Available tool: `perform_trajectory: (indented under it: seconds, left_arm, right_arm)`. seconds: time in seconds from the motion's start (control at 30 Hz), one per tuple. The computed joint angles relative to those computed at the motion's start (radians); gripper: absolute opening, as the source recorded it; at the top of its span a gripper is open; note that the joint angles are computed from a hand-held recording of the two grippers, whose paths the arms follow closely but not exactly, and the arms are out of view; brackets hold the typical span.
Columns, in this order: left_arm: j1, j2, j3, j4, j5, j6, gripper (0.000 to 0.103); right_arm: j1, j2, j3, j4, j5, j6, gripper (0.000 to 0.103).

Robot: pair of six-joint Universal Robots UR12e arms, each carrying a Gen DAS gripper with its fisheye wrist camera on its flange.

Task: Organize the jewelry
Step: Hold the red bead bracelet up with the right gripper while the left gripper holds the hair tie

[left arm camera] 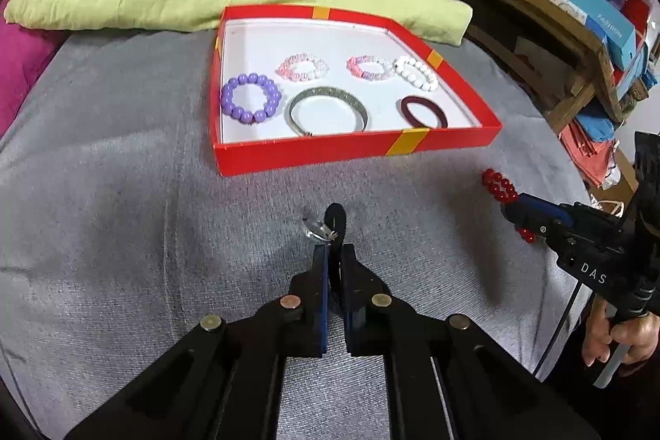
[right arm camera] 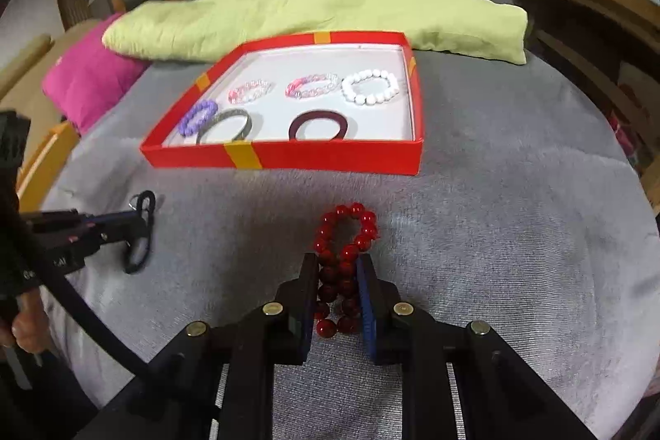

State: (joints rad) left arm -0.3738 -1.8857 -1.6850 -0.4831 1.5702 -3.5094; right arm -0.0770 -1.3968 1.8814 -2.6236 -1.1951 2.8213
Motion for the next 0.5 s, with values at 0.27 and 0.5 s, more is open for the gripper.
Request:
perform_trajectory:
  seconds: [0.27,0.5]
  left_arm:
    - [-0.002,0.014,-0.009,0.047,0.027,-0.017,0.006]
    - [0.0,0.017,0.001,-0.007,0.045,-0.018,0.012]
  right_arm:
    - [-0.021,-0.008,0.008,-0.047,0.11,0.052,0.02]
    - [-0.038,-0.008,0.01,-0.088,0.178,0.105,0.02]
